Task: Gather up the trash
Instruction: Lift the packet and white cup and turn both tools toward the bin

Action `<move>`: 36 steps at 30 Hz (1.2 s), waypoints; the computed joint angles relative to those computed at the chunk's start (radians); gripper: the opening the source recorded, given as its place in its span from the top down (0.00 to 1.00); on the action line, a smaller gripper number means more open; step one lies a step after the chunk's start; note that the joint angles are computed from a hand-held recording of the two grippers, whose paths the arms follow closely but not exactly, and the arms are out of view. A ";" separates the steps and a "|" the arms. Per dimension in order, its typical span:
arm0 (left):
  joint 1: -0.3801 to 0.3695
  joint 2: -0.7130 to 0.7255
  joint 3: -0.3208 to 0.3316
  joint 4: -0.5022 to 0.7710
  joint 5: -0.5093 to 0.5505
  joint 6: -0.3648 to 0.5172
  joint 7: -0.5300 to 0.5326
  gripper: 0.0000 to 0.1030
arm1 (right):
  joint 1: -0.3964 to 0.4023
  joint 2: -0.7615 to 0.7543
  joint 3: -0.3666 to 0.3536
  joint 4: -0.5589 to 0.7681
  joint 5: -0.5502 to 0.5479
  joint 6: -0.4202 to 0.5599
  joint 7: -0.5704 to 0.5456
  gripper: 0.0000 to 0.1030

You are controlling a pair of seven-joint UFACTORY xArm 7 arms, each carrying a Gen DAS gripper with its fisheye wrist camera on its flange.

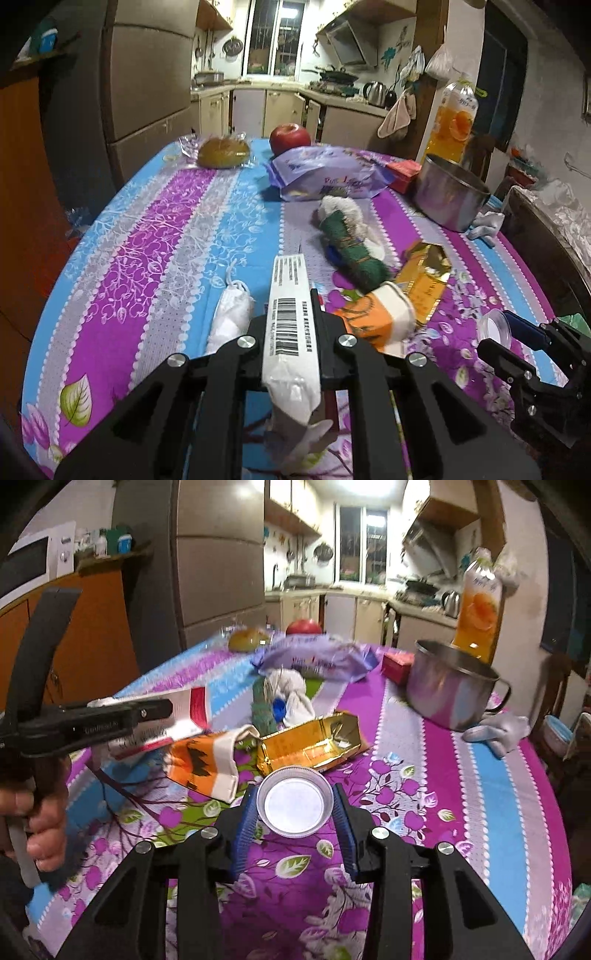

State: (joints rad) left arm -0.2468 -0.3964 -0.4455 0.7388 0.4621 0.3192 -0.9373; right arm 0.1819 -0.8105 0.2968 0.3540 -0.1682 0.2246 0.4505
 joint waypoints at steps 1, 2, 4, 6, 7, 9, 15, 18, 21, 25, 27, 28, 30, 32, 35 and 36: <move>-0.009 -0.025 -0.002 -0.014 -0.005 -0.001 -0.007 0.90 | 0.013 -0.019 -0.005 -0.004 0.006 0.013 0.001 0.60; -0.016 -0.048 -0.003 -0.029 -0.012 -0.003 -0.012 0.90 | 0.022 -0.035 -0.005 -0.013 0.014 0.017 0.009 0.60; -0.051 -0.088 0.011 -0.060 -0.049 0.001 0.005 0.90 | 0.049 -0.047 -0.012 -0.018 0.026 0.035 0.012 0.60; -0.099 -0.115 0.037 -0.094 -0.102 0.011 0.044 0.90 | 0.080 -0.080 -0.016 -0.038 0.040 0.060 0.016 0.60; -0.139 -0.125 0.065 -0.118 -0.145 0.021 0.076 0.90 | 0.088 -0.084 -0.018 -0.046 0.044 0.062 0.017 0.60; -0.159 -0.140 0.078 -0.154 -0.193 0.025 0.098 0.86 | 0.113 -0.109 -0.030 -0.070 0.059 0.073 0.020 0.60; -0.143 -0.141 0.057 -0.152 -0.231 0.045 0.130 0.79 | 0.143 -0.119 -0.040 -0.086 0.079 0.070 0.025 0.60; -0.119 -0.111 0.032 -0.122 -0.221 0.076 0.122 0.46 | 0.147 -0.124 -0.043 -0.084 0.083 0.068 0.022 0.60; -0.074 -0.109 -0.002 -0.112 -0.178 0.076 0.064 0.45 | 0.149 -0.127 -0.046 -0.084 0.088 0.071 0.023 0.60; -0.094 -0.109 0.021 -0.121 -0.196 0.064 0.054 0.85 | 0.160 -0.129 -0.051 -0.087 0.097 0.075 0.022 0.60; -0.083 -0.122 0.003 -0.127 -0.178 0.071 0.035 0.85 | 0.167 -0.134 -0.052 -0.091 0.102 0.077 0.023 0.60; -0.083 -0.132 -0.001 -0.135 -0.174 0.069 0.027 0.85 | 0.168 -0.136 -0.050 -0.092 0.103 0.077 0.024 0.60; -0.083 -0.150 -0.008 -0.146 -0.168 0.069 0.012 0.85 | 0.168 -0.142 -0.046 -0.095 0.104 0.076 0.028 0.60; -0.061 -0.191 -0.039 -0.157 -0.146 0.081 -0.027 0.85 | 0.151 -0.166 -0.022 -0.102 0.098 0.071 0.049 0.60; -0.028 -0.270 -0.099 -0.159 -0.104 0.110 -0.086 0.85 | 0.116 -0.212 0.014 -0.106 0.077 0.075 0.082 0.60; -0.017 -0.291 -0.120 -0.154 -0.090 0.120 -0.103 0.85 | 0.106 -0.229 0.025 -0.104 0.068 0.080 0.093 0.60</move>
